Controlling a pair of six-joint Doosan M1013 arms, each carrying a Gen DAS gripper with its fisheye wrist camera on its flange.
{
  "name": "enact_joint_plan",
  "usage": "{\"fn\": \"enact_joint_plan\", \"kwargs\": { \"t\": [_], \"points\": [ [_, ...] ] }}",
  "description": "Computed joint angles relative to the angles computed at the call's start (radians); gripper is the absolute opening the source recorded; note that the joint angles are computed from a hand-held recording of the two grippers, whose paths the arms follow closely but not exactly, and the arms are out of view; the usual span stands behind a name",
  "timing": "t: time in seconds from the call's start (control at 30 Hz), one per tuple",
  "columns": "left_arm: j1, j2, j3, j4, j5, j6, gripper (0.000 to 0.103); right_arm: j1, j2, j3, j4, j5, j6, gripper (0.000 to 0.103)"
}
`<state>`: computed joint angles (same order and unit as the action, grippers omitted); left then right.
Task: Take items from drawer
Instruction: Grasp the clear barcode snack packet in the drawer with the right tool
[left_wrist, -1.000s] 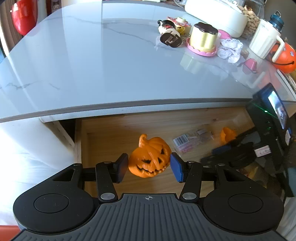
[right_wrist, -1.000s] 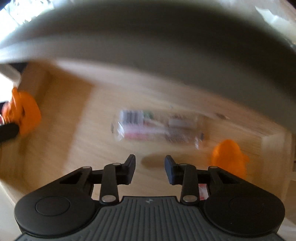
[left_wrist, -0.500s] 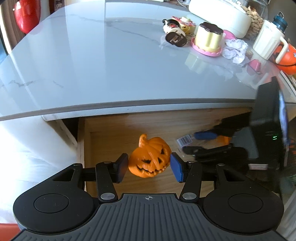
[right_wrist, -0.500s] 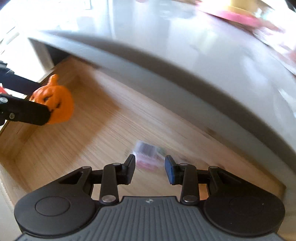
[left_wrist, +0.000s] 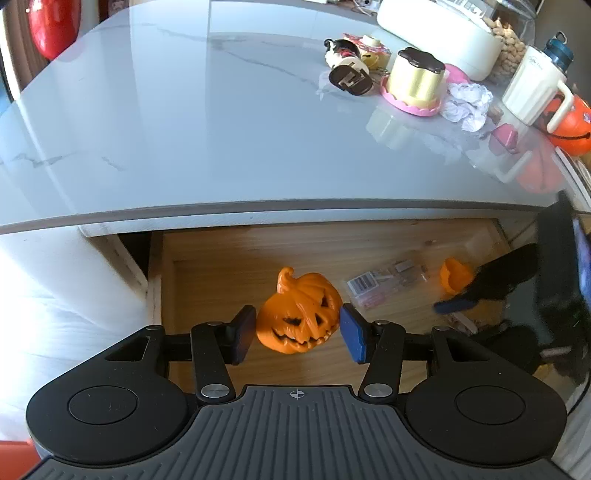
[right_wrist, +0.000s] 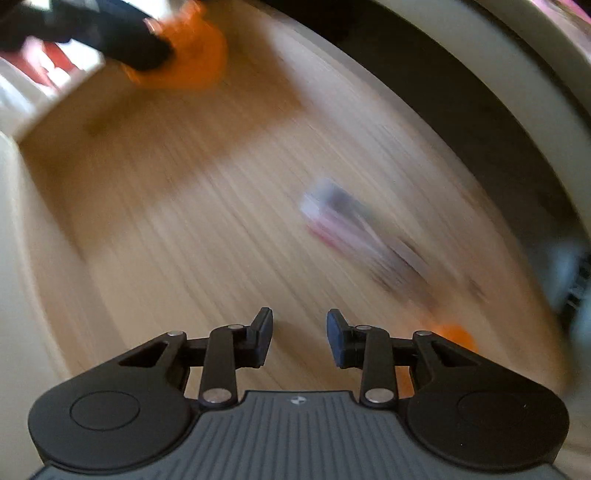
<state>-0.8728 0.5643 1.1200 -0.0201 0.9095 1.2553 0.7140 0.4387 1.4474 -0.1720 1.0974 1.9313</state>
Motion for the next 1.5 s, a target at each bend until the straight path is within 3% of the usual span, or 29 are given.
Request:
{"fn": "enact_joint_plan", "kwargs": {
  "t": [0.13,0.23,0.3,0.4,0.47,0.57,0.63,0.7,0.73,0.8,0.87,1.03,1.27,1.37,1.5],
  "points": [
    [-0.002,0.002,-0.005,0.013,0.000,-0.010,0.055,-0.004,-0.044,0.046,-0.028,-0.123,0.104,0.032],
    [-0.004,0.004,-0.010,0.027,0.002,-0.026,0.055,-0.015,-0.021,0.027,-0.103,-0.197,0.082,0.032],
    [-0.003,0.002,-0.005,0.028,0.001,-0.032,0.055,-0.008,-0.002,0.019,-0.158,-0.214,0.077,0.036],
    [0.003,0.003,0.000,0.024,0.009,-0.046,0.055,-0.010,0.027,0.007,-0.134,-0.219,0.005,0.038],
    [0.005,0.002,0.002,0.022,0.011,-0.056,0.055,0.001,0.036,0.006,-0.206,-0.223,0.036,0.041],
    [0.006,0.002,0.002,0.013,0.007,-0.053,0.055,-0.023,0.030,0.001,-0.090,-0.231,0.039,0.047],
    [0.007,0.004,-0.002,0.005,0.006,-0.041,0.055,-0.047,0.021,0.000,0.068,-0.230,-0.045,0.050],
    [0.009,-0.002,0.008,-0.003,0.001,-0.033,0.055,-0.077,0.007,0.010,0.280,-0.236,-0.179,0.044],
    [0.009,-0.002,0.008,-0.006,0.001,-0.031,0.055,-0.078,-0.002,0.018,0.318,-0.244,-0.196,0.043],
    [0.010,-0.003,0.009,-0.010,-0.001,-0.030,0.055,-0.063,-0.011,0.030,0.235,-0.263,-0.174,0.043],
    [0.010,-0.002,0.008,-0.006,0.001,-0.036,0.055,-0.018,-0.011,0.030,0.043,-0.251,-0.117,0.044],
    [0.010,0.003,0.000,-0.003,0.015,-0.041,0.055,-0.025,-0.017,0.057,-0.140,-0.252,-0.053,0.046],
    [0.009,-0.003,0.010,-0.011,0.013,-0.042,0.055,-0.053,-0.029,0.076,-0.080,-0.308,-0.032,0.049],
    [0.010,-0.009,0.022,-0.015,0.010,-0.043,0.055,-0.049,-0.031,0.078,-0.142,-0.297,0.042,0.049],
    [0.011,-0.011,0.024,-0.025,0.012,-0.041,0.055,-0.051,-0.030,0.083,-0.155,-0.284,0.066,0.059]
  ]
}}
